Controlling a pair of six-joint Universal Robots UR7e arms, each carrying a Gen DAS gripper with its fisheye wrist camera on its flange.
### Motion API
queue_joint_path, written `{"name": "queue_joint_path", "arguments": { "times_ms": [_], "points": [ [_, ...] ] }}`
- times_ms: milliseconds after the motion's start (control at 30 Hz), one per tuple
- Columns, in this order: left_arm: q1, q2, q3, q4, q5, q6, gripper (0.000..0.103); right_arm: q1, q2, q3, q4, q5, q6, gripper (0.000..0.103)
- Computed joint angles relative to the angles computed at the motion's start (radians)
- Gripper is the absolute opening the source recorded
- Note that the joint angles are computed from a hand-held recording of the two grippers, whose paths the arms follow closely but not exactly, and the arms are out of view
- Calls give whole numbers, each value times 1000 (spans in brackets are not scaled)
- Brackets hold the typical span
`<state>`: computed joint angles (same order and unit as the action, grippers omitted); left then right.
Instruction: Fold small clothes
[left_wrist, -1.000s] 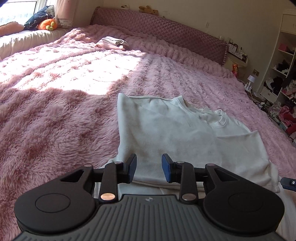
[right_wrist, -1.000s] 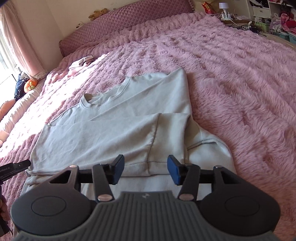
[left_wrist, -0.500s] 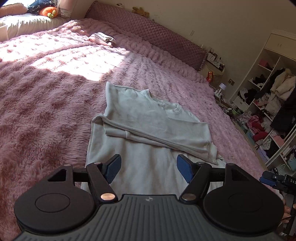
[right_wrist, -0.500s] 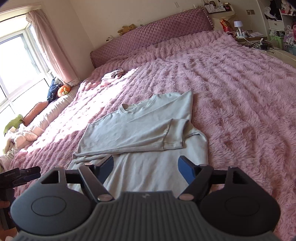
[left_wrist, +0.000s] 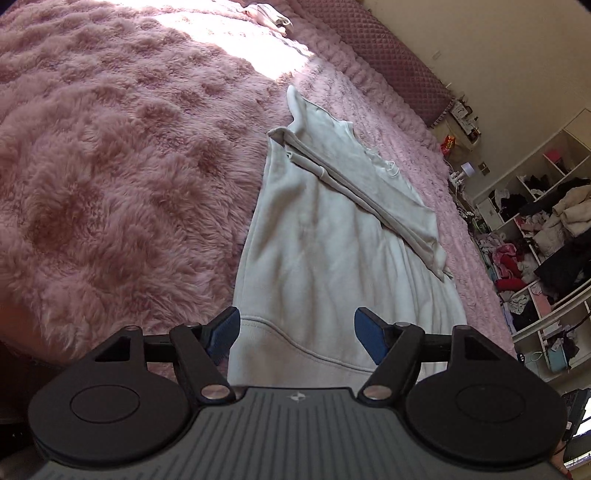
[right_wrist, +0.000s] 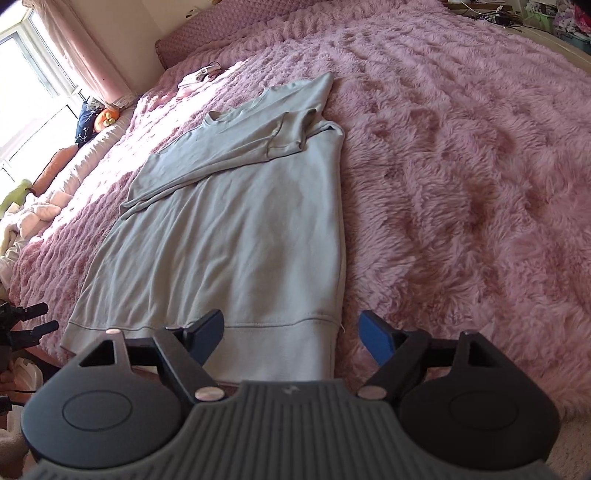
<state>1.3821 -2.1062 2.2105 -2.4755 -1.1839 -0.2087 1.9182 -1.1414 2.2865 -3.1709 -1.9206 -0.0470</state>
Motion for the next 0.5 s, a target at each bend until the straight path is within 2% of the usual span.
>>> {"name": "queue_joint_path", "arguments": {
  "times_ms": [100, 133, 200, 333, 500],
  "points": [
    [47, 11, 4, -18, -72, -11, 83, 7, 20, -14, 28, -31, 4, 59],
    [64, 11, 8, -29, -103, -11, 83, 7, 24, -15, 35, -36, 5, 57],
    [88, 12, 17, -44, -146, -12, 83, 8, 39, -21, 46, -48, 11, 57],
    [117, 19, 19, -44, -179, -19, 83, 8, 53, -26, 62, -56, 19, 57],
    [185, 44, 9, -23, -278, -60, 83, 1, 63, -33, 82, -37, 27, 57]
  ]
}}
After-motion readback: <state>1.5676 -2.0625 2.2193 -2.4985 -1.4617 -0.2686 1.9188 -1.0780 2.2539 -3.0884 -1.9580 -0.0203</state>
